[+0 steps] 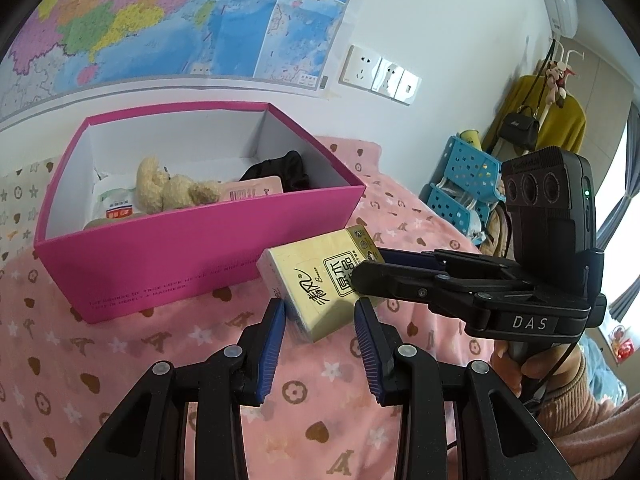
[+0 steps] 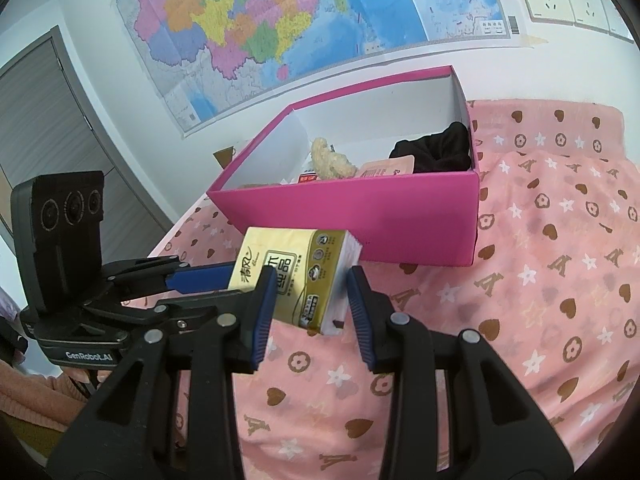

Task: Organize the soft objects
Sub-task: 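Hold the tissue pack beside the magenta box rim with the right gripper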

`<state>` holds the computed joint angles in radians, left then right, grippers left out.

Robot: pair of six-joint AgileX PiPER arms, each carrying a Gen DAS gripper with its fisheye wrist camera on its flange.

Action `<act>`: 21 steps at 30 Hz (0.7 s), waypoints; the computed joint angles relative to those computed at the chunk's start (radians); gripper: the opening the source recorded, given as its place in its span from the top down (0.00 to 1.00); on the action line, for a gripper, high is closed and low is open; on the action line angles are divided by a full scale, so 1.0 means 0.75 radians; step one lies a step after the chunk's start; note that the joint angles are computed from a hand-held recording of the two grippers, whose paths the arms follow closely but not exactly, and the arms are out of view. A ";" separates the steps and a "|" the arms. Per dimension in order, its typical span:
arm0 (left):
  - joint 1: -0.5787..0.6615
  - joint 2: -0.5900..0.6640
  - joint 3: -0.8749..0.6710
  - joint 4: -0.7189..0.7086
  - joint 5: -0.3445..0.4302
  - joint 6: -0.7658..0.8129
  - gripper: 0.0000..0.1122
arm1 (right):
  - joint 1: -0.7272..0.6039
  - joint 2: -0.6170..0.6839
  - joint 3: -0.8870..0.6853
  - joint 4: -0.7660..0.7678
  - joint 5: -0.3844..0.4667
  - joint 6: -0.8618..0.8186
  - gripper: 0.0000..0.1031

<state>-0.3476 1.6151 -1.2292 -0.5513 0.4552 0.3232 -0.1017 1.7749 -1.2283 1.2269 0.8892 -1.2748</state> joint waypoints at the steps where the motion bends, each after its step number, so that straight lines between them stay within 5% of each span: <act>1: 0.000 0.002 -0.002 -0.003 0.000 0.003 0.69 | 0.001 0.001 -0.005 -0.002 -0.001 0.004 0.62; 21: -0.002 0.036 -0.060 0.029 0.006 -0.011 0.69 | -0.001 -0.003 -0.026 0.001 -0.011 0.000 0.62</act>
<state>-0.3493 1.6423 -1.2744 -0.5292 0.4597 0.3151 -0.1025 1.7725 -1.2480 1.2279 0.8809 -1.2749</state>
